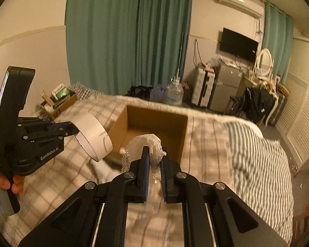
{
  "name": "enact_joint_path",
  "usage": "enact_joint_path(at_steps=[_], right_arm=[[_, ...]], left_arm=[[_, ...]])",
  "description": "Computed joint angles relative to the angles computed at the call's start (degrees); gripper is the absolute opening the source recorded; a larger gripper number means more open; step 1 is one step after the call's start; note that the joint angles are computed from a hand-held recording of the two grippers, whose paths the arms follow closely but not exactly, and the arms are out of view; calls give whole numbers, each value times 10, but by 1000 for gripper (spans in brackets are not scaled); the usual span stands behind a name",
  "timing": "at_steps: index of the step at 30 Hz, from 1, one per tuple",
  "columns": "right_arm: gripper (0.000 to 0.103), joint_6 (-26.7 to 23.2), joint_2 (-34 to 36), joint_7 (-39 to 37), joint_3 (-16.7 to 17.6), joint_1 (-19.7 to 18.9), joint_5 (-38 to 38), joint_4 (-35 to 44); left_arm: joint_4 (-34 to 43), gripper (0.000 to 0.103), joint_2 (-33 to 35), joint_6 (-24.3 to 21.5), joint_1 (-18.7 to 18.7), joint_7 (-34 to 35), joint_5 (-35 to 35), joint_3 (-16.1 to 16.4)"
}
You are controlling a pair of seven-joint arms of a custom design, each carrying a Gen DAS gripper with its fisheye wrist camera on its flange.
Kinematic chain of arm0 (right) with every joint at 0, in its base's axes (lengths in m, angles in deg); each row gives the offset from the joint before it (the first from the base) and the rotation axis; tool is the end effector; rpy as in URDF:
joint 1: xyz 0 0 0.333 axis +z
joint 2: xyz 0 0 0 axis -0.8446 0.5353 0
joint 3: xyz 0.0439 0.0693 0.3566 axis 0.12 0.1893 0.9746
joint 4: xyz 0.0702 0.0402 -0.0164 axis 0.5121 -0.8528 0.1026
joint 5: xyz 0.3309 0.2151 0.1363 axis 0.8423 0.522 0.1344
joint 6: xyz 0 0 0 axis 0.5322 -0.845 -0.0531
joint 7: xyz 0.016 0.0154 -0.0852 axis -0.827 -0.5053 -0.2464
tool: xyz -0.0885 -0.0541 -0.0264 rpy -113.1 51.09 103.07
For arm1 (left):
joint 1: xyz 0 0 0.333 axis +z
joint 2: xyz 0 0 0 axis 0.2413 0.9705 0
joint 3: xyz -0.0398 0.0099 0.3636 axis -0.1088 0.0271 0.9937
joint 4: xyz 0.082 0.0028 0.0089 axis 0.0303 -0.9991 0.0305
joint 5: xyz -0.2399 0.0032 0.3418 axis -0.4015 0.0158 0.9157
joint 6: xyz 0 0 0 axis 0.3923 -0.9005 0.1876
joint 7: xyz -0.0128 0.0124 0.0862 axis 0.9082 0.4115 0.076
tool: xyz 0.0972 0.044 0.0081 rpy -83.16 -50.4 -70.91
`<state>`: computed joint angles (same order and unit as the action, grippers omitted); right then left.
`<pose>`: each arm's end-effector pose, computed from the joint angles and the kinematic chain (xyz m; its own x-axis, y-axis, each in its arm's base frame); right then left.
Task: Organize objects
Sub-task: 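Move both items over the box and release them inside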
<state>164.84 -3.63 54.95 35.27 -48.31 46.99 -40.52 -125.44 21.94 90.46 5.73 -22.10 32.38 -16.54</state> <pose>0.6467 0.1347 0.5173 0.5041 -0.8590 0.0890 -0.4566 -0.3526 -0.8168 0.6720 -0.1509 0.4616 0.1001 -0.9930 -0.0627 -0.6648 -0.0198 -0.7468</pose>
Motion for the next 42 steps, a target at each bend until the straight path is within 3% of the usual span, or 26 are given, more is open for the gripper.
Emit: enact_joint_path(at_steps=[10,17,24,26,27,29,30,31,34,37,42], right_arm=[[9,-35,128,149,-20,20,-174,187],[9,-103,258,250,-22,12,-272,343],[9,-168,358,314,-35,15,-342,452],[9,-176,368,319,-21,3,-337,460],[11,-175,365,317,-13,-4,-332,454],[30,-183,363,316,-7,-11,-327,452],[48,-178,357,313,-6,-12,-326,442],[61,-159,344,308,-3,-15,-322,421],[67,-135,319,304,1,-20,-311,387],[69,-129,281,304,0,-25,-303,343],[70,-93,194,287,-4,-30,-297,239]], left_arm=[[192,5,124,-43,18,137,-127,-6],[319,5,237,-90,17,235,-221,-9],[391,5,314,-125,13,290,-276,-4],[394,5,322,-129,18,306,-296,-12],[397,7,325,-130,22,316,-306,-18],[400,14,327,-141,26,334,-325,-28],[403,26,327,-153,30,347,-336,-33],[406,51,326,-170,29,356,-343,-35],[366,79,297,-159,34,379,-362,-46],[310,88,253,-141,-5,329,-316,3],[197,88,164,-90,-12,280,-273,10]])
